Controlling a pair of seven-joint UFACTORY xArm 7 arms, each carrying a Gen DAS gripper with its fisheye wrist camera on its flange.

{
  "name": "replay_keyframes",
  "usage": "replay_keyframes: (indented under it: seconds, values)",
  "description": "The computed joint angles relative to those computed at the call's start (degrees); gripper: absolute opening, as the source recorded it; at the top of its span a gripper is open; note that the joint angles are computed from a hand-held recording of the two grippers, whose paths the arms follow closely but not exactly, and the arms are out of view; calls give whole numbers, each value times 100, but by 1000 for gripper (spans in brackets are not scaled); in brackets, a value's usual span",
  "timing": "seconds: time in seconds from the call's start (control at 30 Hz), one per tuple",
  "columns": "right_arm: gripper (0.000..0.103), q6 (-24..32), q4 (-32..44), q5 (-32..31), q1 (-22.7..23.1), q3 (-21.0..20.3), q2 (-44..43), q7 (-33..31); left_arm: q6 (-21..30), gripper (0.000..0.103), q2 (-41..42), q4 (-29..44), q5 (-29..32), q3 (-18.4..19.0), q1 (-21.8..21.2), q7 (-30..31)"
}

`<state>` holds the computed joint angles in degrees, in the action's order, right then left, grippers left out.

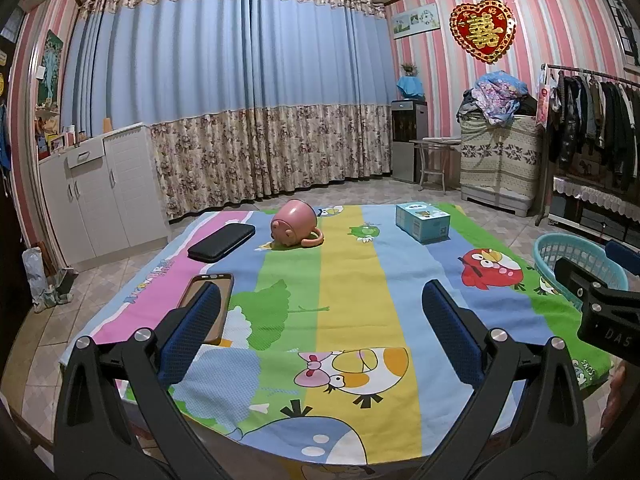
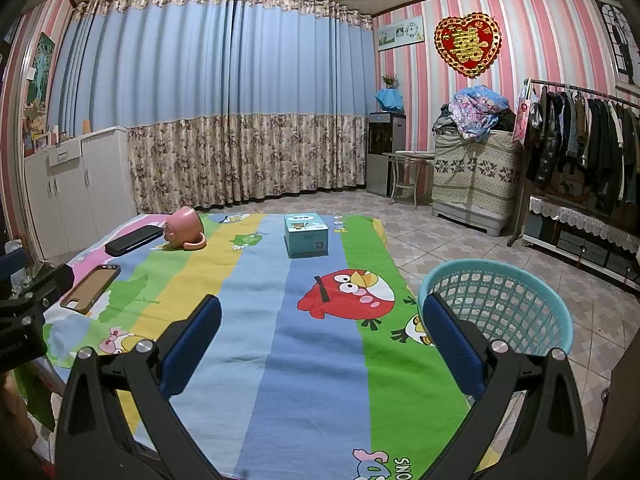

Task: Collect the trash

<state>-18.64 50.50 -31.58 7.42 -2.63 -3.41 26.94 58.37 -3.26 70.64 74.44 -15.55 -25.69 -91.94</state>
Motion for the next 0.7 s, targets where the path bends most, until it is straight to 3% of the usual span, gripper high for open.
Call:
replay_keyframes:
  seconds: [0.3,0.7]
  values:
    - [99,-16,-52,452,-36,164,-10,-367,40,97,-29,-19,6,-26,-29,-18]
    - [99,-23,-60,300,21,55,-19,-257,24,97,-3,20,-3,-19,-29,3]
